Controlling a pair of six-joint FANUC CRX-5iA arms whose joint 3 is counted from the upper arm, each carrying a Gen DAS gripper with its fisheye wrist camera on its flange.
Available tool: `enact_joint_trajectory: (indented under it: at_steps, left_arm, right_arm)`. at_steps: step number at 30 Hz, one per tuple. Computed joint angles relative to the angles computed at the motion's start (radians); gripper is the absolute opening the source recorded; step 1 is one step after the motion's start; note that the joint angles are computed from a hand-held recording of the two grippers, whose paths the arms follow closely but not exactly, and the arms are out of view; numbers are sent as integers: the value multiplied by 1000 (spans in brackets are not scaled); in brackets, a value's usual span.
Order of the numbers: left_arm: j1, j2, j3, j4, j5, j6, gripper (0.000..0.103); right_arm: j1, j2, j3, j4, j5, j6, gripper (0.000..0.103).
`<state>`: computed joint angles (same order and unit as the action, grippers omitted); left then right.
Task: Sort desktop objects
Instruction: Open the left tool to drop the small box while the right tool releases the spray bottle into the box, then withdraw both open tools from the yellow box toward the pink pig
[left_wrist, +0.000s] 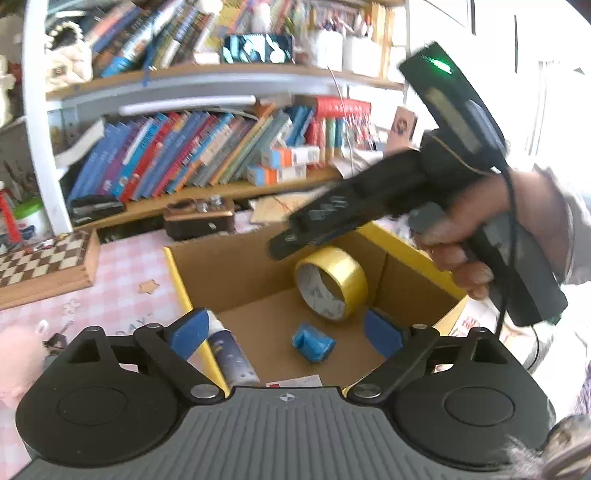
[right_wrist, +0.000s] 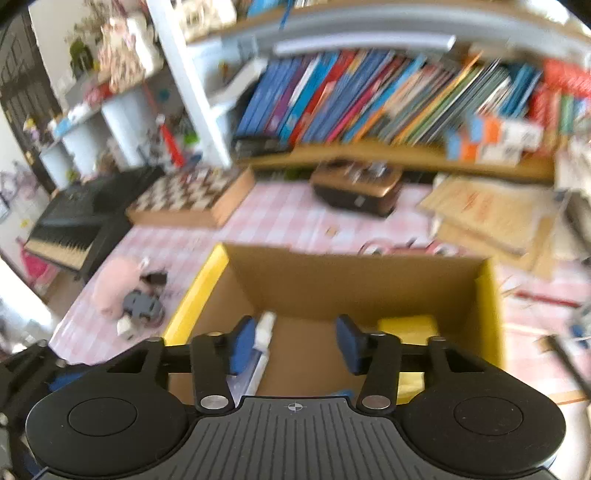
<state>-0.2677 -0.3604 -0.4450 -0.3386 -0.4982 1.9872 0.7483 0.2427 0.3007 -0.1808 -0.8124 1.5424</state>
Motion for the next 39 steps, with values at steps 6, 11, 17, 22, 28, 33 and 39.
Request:
enact_joint_trajectory:
  at_steps: [6,11,17,22,28,33,39]
  left_arm:
    - [-25,-85,-7,-121,-45,162,98]
    - [-45,-144,-17,-196,-86,252,99]
    - [-53,-218,-50,-234,-130,314,101]
    - [-15,-296,-104,-183,-130,284,101]
    - [40,-388,-173,-94,-126,198,102]
    - [96,-473,-240,5,-129,98,103]
    - [181,-593,-332,166,-160,-61,103]
  right_arm:
    - [35,-125,-203,164,175,-152,52]
    - [68,-213,-363,351,280,-343,52]
    - [91,-329,-609,786,403,-815,56]
    - [99,-393,-719,981,398,-1046,57]
    - [141,-458,-813,1124,340,-1229,57]
    - [210,-509,-889,1232,274,-1361,57]
    - [322,-541,-941,1274,170,-1473,57]
